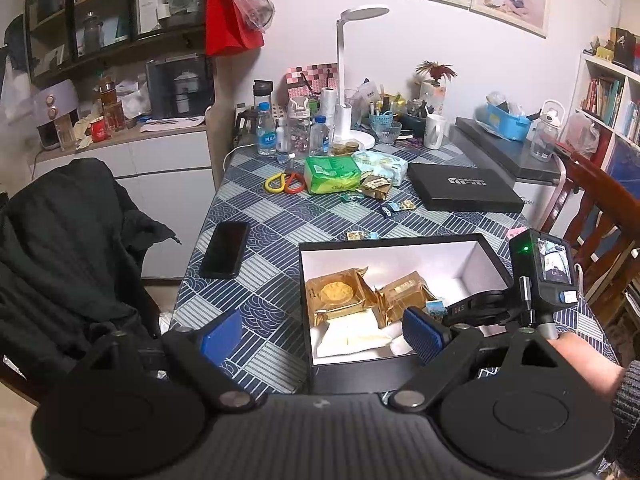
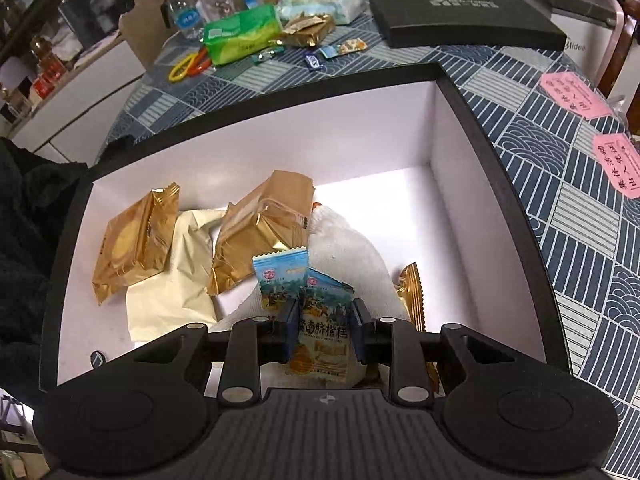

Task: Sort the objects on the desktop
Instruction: 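Lower the packet into the gift box and open the right tool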

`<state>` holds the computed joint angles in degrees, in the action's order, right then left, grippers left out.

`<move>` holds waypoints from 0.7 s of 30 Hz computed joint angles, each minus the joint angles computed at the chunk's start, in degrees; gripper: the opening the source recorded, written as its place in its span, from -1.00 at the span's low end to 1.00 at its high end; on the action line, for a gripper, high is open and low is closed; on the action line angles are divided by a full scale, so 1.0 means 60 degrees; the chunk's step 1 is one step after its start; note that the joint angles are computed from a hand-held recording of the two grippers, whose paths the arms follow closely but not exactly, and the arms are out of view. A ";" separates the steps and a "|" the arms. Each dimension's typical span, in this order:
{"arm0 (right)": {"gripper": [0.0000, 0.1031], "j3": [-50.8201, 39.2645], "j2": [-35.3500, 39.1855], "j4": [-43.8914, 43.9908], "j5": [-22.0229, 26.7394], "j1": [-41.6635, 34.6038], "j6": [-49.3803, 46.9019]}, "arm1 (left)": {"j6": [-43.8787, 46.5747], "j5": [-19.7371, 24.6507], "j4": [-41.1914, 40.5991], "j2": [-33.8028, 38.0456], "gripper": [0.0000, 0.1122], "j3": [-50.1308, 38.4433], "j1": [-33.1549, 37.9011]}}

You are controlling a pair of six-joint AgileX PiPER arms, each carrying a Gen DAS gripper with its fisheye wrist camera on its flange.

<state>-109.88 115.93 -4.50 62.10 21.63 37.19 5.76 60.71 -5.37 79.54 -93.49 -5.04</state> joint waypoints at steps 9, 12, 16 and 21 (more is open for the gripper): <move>-0.26 0.0097 -0.0084 0.0048 -0.0065 -0.0025 0.0132 | 0.0025 -0.0004 -0.0033 -0.0029 0.84 0.0043 -0.0020; 0.03 0.0129 -0.0155 -0.0056 -0.0100 0.0026 0.0208 | 0.0038 -0.0033 -0.0050 -0.0052 0.84 0.0088 -0.0028; 0.38 0.0169 -0.0311 -0.0256 -0.0175 0.0124 0.0345 | 0.0105 -0.0038 -0.0148 -0.0085 0.84 0.0143 0.0032; 0.66 0.0074 -0.0599 -0.1019 -0.0107 0.0421 0.0962 | 0.0209 0.0019 -0.0461 -0.0050 0.84 0.0140 0.0214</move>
<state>-109.44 112.33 -10.62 61.46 24.15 42.97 7.02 60.82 -8.13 79.24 -92.66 -3.76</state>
